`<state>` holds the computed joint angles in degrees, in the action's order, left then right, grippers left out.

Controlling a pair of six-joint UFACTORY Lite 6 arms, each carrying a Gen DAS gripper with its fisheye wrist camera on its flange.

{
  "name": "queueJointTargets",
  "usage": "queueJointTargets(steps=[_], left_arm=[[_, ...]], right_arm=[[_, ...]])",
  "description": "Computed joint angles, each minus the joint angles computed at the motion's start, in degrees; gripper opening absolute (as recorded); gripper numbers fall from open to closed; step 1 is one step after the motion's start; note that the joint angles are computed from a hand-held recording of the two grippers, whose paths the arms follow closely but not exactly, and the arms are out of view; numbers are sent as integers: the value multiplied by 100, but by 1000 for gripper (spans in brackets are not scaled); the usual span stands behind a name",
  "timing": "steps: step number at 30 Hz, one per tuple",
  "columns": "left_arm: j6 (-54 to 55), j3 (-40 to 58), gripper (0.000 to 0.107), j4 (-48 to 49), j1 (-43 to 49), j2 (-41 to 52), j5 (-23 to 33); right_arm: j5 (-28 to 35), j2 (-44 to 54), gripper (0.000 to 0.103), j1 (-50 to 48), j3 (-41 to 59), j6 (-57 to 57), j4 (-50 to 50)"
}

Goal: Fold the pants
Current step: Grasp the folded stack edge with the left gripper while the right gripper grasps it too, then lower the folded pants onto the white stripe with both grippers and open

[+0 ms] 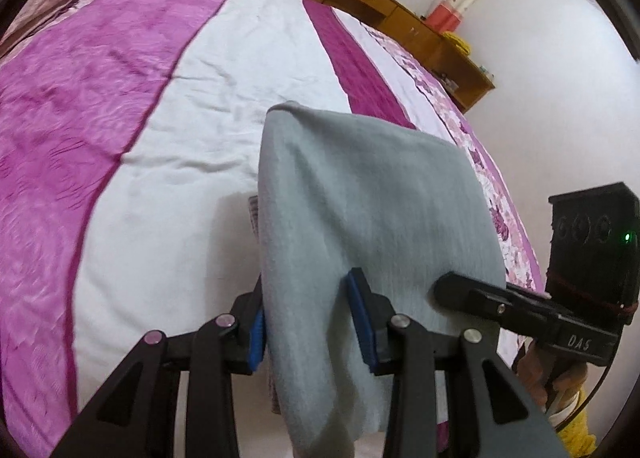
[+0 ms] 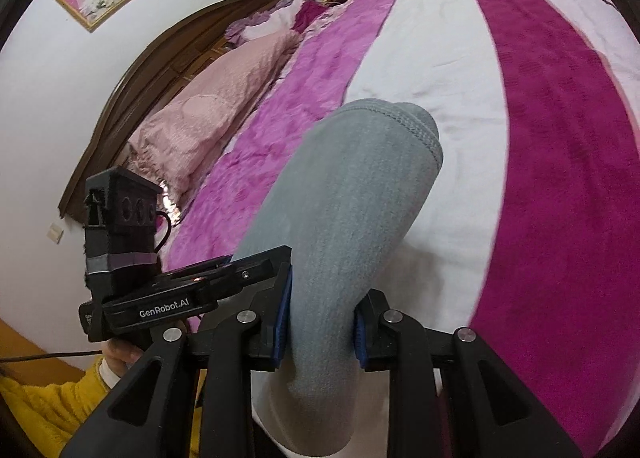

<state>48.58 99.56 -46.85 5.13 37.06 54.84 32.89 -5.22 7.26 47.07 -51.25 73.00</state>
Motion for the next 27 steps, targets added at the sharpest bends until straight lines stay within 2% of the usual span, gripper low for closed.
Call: queueJointTargets(steps=[8, 16, 19, 22, 27], left_arm=[[-372, 769, 37, 412, -538, 965, -273], [-57, 709, 39, 376, -605, 1101, -440], [-215, 754, 39, 571, -652, 1033, -404], [-305, 651, 38, 792, -671, 814, -377], [-107, -174, 39, 1090, -556, 56, -591]], right_arm=[[-195, 833, 18, -466, 204, -345, 72], [-367, 1461, 20, -717, 161, -815, 498], [-452, 1382, 22, -734, 50, -928, 617], [-719, 1059, 25, -561, -80, -494, 269], [-991, 218, 26, -522, -560, 359, -536]])
